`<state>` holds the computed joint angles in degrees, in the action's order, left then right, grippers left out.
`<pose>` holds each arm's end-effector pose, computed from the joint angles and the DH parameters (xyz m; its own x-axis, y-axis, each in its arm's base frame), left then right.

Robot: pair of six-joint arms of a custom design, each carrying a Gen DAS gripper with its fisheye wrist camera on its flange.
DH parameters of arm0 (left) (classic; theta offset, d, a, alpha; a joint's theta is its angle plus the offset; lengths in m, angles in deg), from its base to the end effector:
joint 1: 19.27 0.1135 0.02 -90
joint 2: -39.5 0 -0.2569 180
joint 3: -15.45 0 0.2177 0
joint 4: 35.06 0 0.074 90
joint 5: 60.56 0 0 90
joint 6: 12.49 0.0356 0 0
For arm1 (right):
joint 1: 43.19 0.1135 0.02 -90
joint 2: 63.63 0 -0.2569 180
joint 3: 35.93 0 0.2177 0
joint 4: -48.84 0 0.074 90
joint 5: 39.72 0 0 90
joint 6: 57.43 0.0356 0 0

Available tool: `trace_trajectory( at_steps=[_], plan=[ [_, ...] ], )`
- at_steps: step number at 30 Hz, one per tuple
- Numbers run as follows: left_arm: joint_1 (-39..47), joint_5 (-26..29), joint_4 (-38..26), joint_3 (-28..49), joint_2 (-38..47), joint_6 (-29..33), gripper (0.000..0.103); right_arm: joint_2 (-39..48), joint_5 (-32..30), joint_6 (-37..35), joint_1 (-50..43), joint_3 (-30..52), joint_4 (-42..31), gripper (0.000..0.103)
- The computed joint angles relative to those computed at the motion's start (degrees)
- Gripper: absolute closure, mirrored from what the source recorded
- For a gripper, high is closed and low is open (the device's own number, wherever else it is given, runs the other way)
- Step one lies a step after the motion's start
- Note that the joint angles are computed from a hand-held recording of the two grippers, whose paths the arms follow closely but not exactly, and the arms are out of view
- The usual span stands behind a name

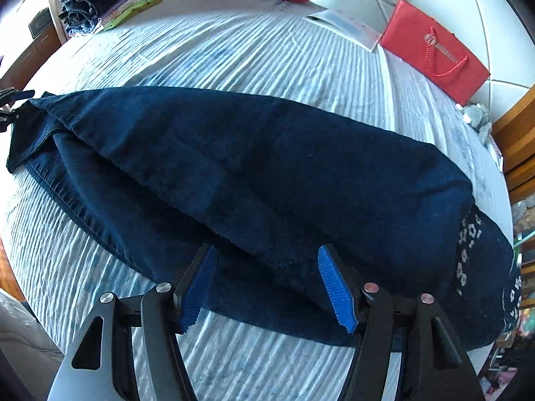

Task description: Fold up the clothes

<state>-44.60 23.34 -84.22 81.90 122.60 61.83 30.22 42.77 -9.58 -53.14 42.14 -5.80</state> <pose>0.2208 -0.1003 0.2064 -0.8981 0.1278 -0.4207 0.1489 0.9887 -0.0174 0.2799 -0.0444 0.2076 -0.7740 -0.5397 -0.3311 -0.5277 0.8388 -0.1336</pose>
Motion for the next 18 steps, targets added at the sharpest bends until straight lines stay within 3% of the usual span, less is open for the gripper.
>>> trace_trajectory(
  at_steps=[2, 3, 4, 5, 8, 12, 16, 18],
  plan=[
    [-0.97, 0.04, 0.23, -0.30, 0.86, -0.79, 0.049, 0.93, 1.27, 0.32, 0.96, -0.72, 1.79, 0.040],
    [-1.01, -0.39, -0.07, -0.20, 0.71, -1.97, 0.077, 1.46, 2.30, 0.57, 1.56, -1.20, 3.08, 0.040],
    [-1.05, -0.81, -0.40, -0.08, 0.56, -3.15, 0.090, 2.19, 4.50, 1.05, 2.50, -2.02, 5.47, 0.048],
    [-1.09, -1.23, -0.73, 0.04, 0.42, -4.33, 0.093, 3.10, 6.41, 1.60, 3.29, -2.45, 7.31, 0.065],
    [-2.00, -4.65, -2.56, 2.54, -0.47, -6.05, 0.095, 4.51, 3.73, 5.00, 1.99, 0.70, 6.44, 0.088],
    [-4.49, -13.40, -5.66, 10.33, -1.41, -4.12, 0.096, 0.24, -2.51, 7.47, -0.71, 6.86, 5.88, 0.088],
    [-10.14, -28.53, -6.03, 20.73, -1.31, 3.24, 0.096, -2.23, -8.75, 8.58, -3.92, 13.86, 5.86, 0.088],
    [-12.81, -30.11, -6.75, 20.37, -3.62, 3.45, 0.096, -4.96, -12.71, 6.54, -6.71, 12.59, 4.45, 0.088]
  ],
)
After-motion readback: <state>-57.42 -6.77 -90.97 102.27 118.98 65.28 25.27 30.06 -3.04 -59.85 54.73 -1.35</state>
